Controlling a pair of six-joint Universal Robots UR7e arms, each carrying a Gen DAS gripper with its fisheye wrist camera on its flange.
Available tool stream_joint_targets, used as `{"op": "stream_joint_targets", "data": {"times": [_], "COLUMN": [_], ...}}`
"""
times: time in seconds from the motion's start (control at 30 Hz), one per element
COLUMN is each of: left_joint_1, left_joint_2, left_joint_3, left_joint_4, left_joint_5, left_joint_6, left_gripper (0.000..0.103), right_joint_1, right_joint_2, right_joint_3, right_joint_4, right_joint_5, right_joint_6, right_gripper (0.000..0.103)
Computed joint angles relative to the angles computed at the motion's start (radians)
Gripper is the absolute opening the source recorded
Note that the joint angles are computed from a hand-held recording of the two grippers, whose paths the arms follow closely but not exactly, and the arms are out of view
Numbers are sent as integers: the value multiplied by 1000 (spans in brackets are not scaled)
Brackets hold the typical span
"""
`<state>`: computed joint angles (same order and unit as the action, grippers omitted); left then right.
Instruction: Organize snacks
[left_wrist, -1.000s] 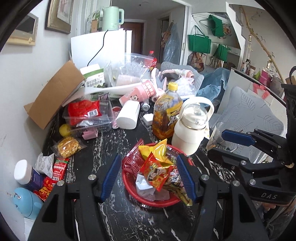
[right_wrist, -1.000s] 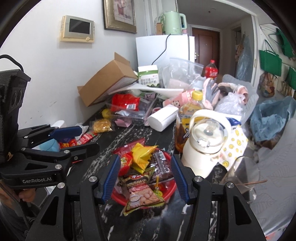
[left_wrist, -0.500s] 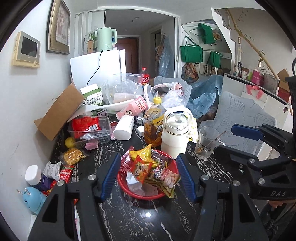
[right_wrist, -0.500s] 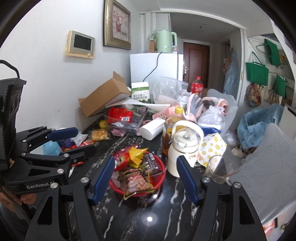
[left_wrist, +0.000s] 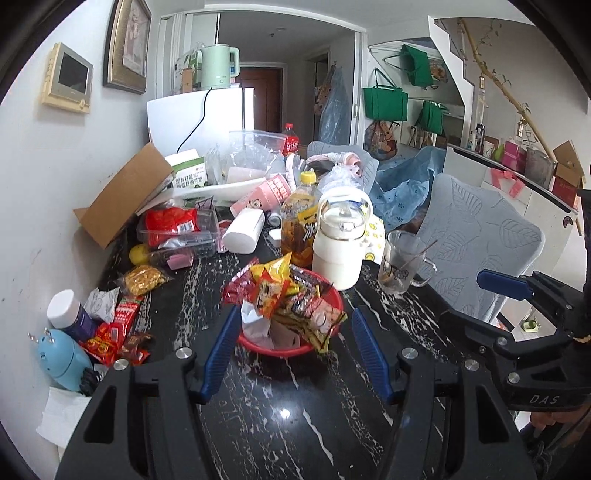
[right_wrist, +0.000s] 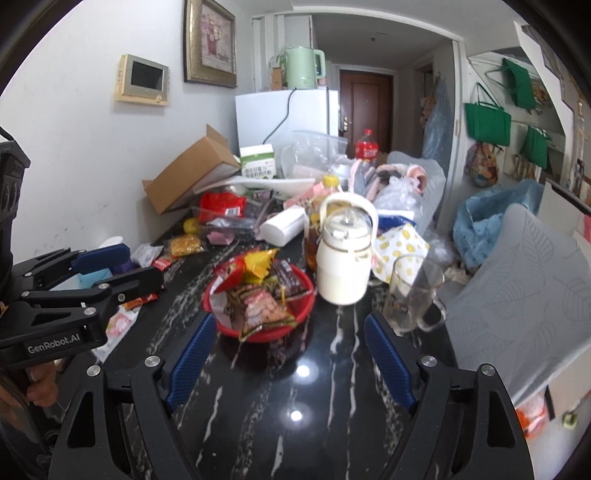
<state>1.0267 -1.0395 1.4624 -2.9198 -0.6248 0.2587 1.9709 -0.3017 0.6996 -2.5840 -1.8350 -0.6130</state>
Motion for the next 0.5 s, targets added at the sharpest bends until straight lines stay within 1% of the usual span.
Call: {"op": "stream_joint_targets", "data": {"times": [0.23,0.5], "left_joint_1": [10,14], "left_joint_2": [-30,-43], "left_joint_3": [62,98], "left_joint_4": [39,46], "left_joint_5": [-7,-5], "left_joint_6": [-87,-113], "left_gripper": [62,62], "right_joint_1": [-7,-15], "right_joint_2": [-36,-71], "right_joint_3": [98,178], "right_joint_4": [-33,-56], "right_joint_5": [-27,-19], "right_joint_6": [30,57], "right_gripper": [83,83]}}
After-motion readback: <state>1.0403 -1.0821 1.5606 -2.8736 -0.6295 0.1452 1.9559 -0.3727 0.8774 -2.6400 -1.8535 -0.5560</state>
